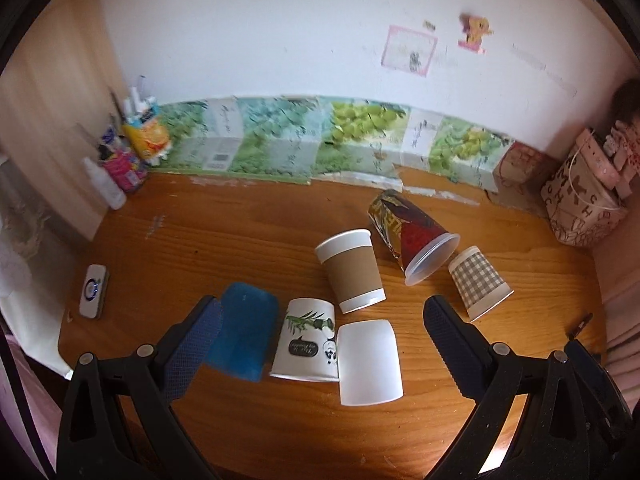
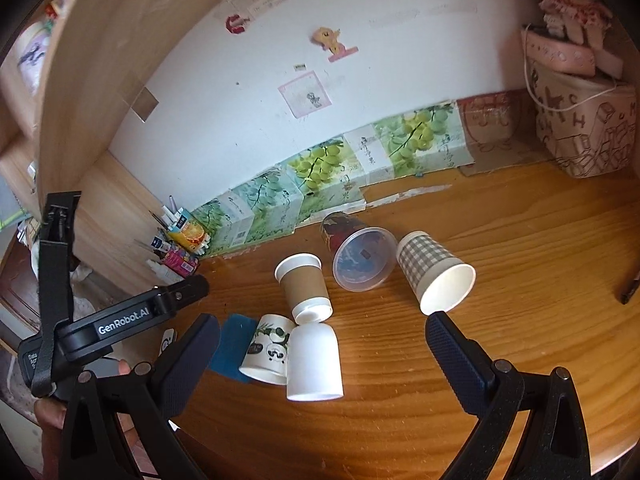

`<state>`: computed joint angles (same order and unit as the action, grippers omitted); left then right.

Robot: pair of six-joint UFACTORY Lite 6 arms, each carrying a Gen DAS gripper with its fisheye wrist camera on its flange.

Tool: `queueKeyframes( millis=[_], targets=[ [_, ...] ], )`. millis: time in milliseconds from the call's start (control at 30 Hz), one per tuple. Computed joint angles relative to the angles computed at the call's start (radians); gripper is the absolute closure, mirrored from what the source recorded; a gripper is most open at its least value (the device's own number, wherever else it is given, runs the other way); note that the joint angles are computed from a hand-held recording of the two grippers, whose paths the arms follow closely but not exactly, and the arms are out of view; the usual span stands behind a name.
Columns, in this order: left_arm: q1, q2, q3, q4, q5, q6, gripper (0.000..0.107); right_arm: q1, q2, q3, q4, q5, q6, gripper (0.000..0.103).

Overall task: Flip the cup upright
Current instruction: 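Close the left tool's fingers around the brown-sleeved cup's sleeve, then lift the brown-sleeved cup with the left tool and turn it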

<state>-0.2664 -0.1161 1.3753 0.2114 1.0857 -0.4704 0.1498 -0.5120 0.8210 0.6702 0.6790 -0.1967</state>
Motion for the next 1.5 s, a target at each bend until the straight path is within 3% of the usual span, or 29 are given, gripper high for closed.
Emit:
queueKeyframes(
  millis=[300, 733, 1233, 1500],
  targets=[
    [0.117, 0.331, 0.190, -0.195, -0.006, 0.157, 0.006, -0.045, 0.292, 0.081, 0.264, -0.015, -0.155, 0.000],
    [0.209, 0.674, 0.421, -0.313, 0.060, 0.220, 0.012, -0.054, 0.503, 0.126, 0.398, -0.004, -0.218, 0.000],
    [0.267, 0.795, 0.461, -0.438, 0.097, 0.238, 0.040, -0.040, 0.550, 0.152, 0.390, -0.011, -0.196, 0.000],
    [0.278, 0.793, 0.459, -0.466, 0.093, 0.250, 0.041, -0.042, 0.544, 0.142, 0.388, -0.005, -0.186, 0.000]
  ],
)
